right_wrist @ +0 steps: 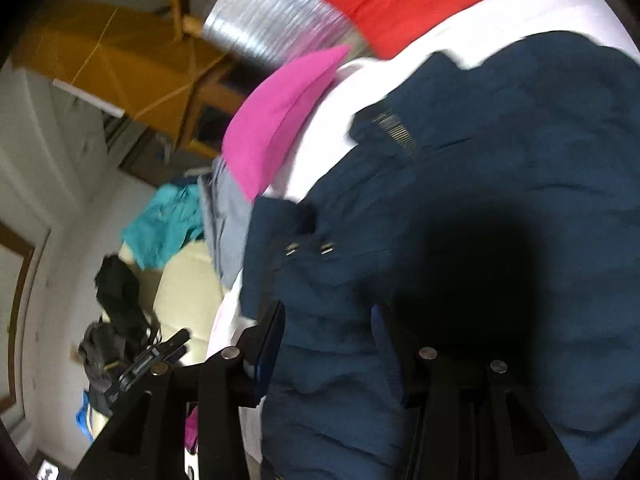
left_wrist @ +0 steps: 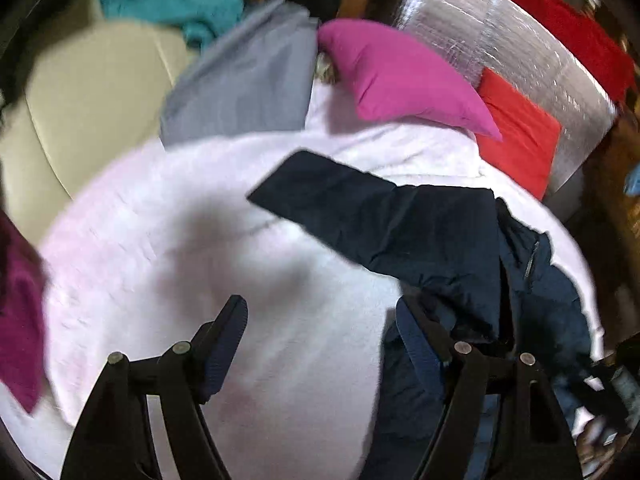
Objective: Fold large clothes
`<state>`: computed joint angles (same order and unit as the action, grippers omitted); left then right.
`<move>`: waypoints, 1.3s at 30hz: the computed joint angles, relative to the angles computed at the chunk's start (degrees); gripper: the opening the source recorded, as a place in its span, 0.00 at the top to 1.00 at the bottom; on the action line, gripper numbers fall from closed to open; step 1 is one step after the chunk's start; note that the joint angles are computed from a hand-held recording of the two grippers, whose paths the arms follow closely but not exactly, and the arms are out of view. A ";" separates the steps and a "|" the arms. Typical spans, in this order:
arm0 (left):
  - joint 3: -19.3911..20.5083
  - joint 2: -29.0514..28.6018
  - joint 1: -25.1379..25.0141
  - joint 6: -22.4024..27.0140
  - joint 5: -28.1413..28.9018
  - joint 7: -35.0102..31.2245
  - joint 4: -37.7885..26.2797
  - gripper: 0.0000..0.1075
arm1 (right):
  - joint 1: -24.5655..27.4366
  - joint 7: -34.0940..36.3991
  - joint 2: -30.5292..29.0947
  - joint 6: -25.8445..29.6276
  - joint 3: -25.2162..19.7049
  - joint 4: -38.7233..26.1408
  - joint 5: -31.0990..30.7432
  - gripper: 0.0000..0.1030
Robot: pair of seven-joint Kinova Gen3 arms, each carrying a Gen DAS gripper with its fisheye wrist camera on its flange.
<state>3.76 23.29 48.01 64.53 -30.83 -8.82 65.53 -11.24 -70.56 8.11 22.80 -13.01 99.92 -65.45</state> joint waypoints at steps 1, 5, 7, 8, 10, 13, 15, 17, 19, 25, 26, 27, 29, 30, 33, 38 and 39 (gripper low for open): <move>0.95 -0.63 -1.34 -2.33 0.82 1.52 1.59 0.28 | -1.94 -1.30 1.63 0.42 0.66 -2.22 2.33 0.52; 4.39 -1.37 -7.63 -11.65 5.68 2.82 5.11 0.30 | -12.56 -10.49 8.33 6.47 9.54 -12.09 11.65 0.52; 2.93 -1.31 -9.09 -16.31 10.04 1.54 6.48 0.37 | -17.35 -15.15 11.87 10.30 14.85 -16.47 16.31 0.53; 2.44 -1.12 -9.98 -18.64 12.37 0.83 7.19 0.44 | -19.53 -17.48 13.76 11.98 17.37 -18.07 18.64 0.52; 2.91 -0.44 -12.59 -23.30 17.03 -0.99 8.43 0.47 | -21.14 -20.07 14.53 12.57 19.24 -18.59 20.50 0.57; -0.28 0.12 -12.80 -30.26 24.02 -3.91 10.97 0.47 | -16.59 -17.37 12.22 10.22 14.21 -14.99 18.27 0.57; -3.07 0.76 -12.06 -34.11 28.68 -4.47 11.91 0.45 | -13.36 -15.46 10.21 7.57 10.05 -12.16 19.76 0.57; -4.23 1.53 -12.39 -38.04 33.34 -5.71 12.74 0.45 | -11.13 -12.93 7.62 4.99 7.45 -8.71 20.46 0.57; -7.15 2.43 -11.03 -39.82 36.84 -6.09 12.53 0.45 | -6.04 -9.29 5.53 3.13 2.44 -5.37 17.43 0.56; -11.73 6.78 -8.62 -30.57 36.55 -3.53 3.64 0.84 | 9.76 2.07 -0.80 -2.76 -11.39 4.16 3.57 0.53; -12.99 7.48 -7.66 -28.24 35.95 -3.13 1.85 0.90 | 12.41 3.91 -2.02 -3.38 -13.46 5.69 1.28 0.53; -14.72 7.97 -6.55 -25.91 36.11 -3.01 0.15 0.90 | 15.07 5.70 -3.18 -3.78 -15.44 7.09 -1.05 0.53; -16.96 8.63 -4.64 -21.25 33.88 -1.03 -3.69 0.92 | 20.30 8.49 -4.92 -4.35 -19.63 8.94 -4.58 0.53; -18.41 8.73 -3.04 -18.92 31.58 -0.44 -5.79 0.93 | 22.95 9.71 -5.69 -4.59 -21.91 9.62 -6.00 0.53; -20.85 9.83 0.34 -11.93 25.51 1.30 -13.11 0.94 | 30.77 14.82 -9.55 -3.12 -26.22 12.61 -12.07 0.53; -16.29 11.37 2.13 -2.30 14.01 -3.73 -26.38 0.94 | 30.62 23.74 -14.86 -1.83 -21.66 17.65 -23.16 0.52; -14.30 11.73 2.23 -1.26 11.68 -5.56 -29.04 0.94 | 29.96 25.47 -15.64 -1.94 -20.56 18.52 -25.13 0.52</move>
<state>-10.53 35.03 50.24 63.27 -19.15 -14.37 36.49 18.72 -45.09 -7.53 20.86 -33.58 118.43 -90.58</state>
